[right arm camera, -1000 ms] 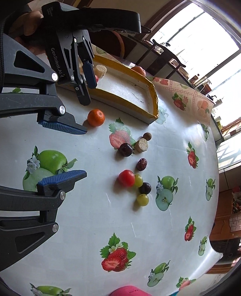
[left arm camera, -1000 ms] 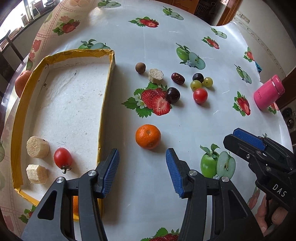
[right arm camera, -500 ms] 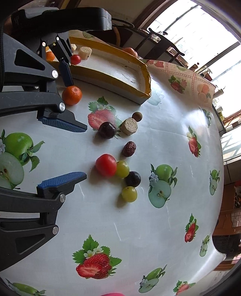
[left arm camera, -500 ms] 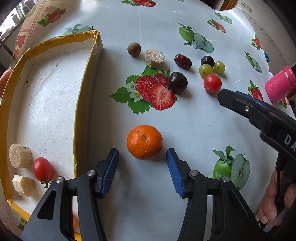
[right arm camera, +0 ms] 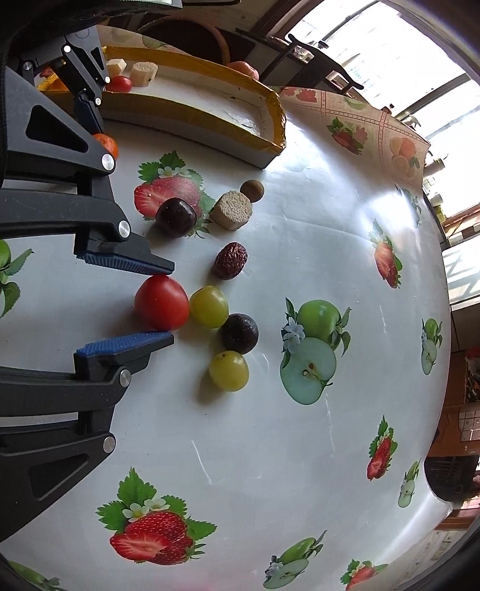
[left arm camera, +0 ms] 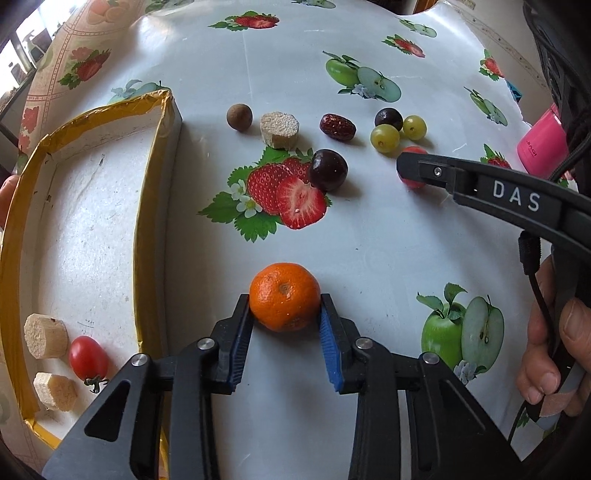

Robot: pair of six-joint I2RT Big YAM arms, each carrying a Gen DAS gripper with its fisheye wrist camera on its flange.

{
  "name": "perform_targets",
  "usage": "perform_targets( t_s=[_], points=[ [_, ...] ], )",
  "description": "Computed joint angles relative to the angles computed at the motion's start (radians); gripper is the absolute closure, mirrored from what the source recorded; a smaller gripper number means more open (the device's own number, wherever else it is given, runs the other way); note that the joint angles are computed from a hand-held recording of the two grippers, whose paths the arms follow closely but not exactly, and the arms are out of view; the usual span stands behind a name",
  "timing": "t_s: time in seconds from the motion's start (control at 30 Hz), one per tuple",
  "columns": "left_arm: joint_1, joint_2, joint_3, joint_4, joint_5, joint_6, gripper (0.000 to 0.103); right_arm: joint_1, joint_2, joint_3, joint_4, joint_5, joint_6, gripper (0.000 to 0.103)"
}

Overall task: Organize fruits
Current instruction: 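Grasp a mandarin with the left tool while the right grasps another red tomato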

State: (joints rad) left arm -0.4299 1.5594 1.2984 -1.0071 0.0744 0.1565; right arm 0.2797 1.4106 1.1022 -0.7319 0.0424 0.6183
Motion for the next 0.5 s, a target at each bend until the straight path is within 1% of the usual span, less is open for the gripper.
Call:
perform_targets(
  t_s=[0.07, 0.17, 0.27, 0.4, 0.5],
  points=[
    [0.010, -0.023, -0.010, 0.004, 0.034, -0.004, 0.071, 0.004, -0.028, -0.016, 0.002, -0.004, 0.007, 0.071],
    [0.032, -0.056, -0.006, -0.013, 0.066, -0.003, 0.071, 0.019, -0.082, -0.038, 0.001, 0.000, 0.017, 0.072],
    [0.055, -0.082, -0.006, -0.016, 0.081, -0.008, 0.071, 0.040, -0.136, -0.054, -0.009, 0.001, 0.038, 0.072],
    [0.078, -0.111, -0.003, -0.016, 0.063, -0.016, 0.071, 0.073, -0.195, -0.064, -0.027, 0.003, 0.056, 0.072],
    [0.093, -0.127, -0.002, -0.016, 0.044, -0.029, 0.071, 0.102, -0.217, -0.053, -0.044, 0.014, 0.067, 0.072]
  ],
)
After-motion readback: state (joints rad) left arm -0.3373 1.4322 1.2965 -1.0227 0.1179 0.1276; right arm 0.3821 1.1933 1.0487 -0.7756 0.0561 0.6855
